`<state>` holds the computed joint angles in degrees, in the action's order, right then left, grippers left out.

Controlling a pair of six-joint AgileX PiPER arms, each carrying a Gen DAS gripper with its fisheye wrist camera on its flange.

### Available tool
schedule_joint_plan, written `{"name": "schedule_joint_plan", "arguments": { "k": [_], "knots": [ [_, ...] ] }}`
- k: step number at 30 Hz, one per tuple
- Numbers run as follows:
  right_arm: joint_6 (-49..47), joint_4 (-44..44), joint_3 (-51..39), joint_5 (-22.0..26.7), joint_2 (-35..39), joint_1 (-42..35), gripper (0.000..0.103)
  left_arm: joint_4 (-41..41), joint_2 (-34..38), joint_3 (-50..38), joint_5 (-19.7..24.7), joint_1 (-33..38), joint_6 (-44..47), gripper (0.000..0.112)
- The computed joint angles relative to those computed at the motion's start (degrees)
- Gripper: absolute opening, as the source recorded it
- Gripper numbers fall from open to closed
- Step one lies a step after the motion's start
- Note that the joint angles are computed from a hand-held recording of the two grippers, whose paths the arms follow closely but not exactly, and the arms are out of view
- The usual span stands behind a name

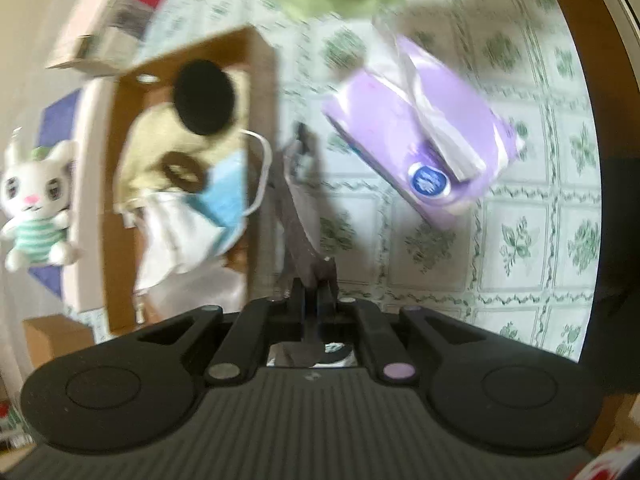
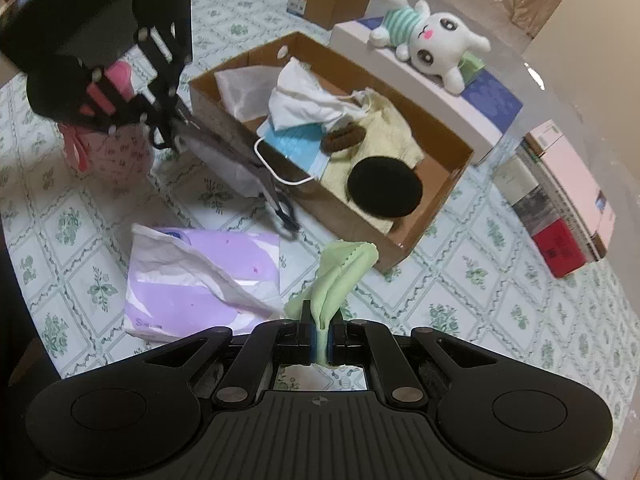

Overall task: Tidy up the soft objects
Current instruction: 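Lift the black mask and green cloth and carry both toward the box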

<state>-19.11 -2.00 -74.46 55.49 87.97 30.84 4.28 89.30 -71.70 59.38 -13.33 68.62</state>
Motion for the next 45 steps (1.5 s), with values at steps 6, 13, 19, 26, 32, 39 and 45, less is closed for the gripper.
{"name": "schedule_joint_plan", "arguments": {
  "k": [6,13,19,26,32,39,45],
  "knots": [
    [4.3,-2.7,-2.1,1.9,-2.1,2.7,0.005,-4.1,-3.3,-5.8,3.5,3.7,-0.3,0.004],
    [9.9,-6.3,-5.7,4.5,-4.0,5.8,0.005,-8.0,-5.8,-13.7,7.4,7.9,-1.5,0.004],
    [13.2,-8.8,-8.8,6.8,-5.2,8.5,0.005,-8.9,-7.7,-17.3,9.7,10.3,-3.5,0.005],
    [16.6,-11.3,-9.9,7.6,-6.1,11.8,0.005,-10.7,-10.3,-15.5,8.4,13.0,-6.9,0.004],
    [17.6,-12.2,-10.2,7.3,-5.9,12.5,0.005,-11.3,-11.3,-13.3,6.1,13.9,-9.1,0.005],
    [18.2,-12.4,-10.2,6.7,-5.7,12.4,0.005,-11.6,-11.2,-11.4,3.8,14.2,-11.1,0.004],
    [18.6,-12.6,-10.0,6.1,-5.4,12.6,0.005,-13.1,-10.9,-10.1,2.4,14.9,-12.4,0.005]
  ]
}}
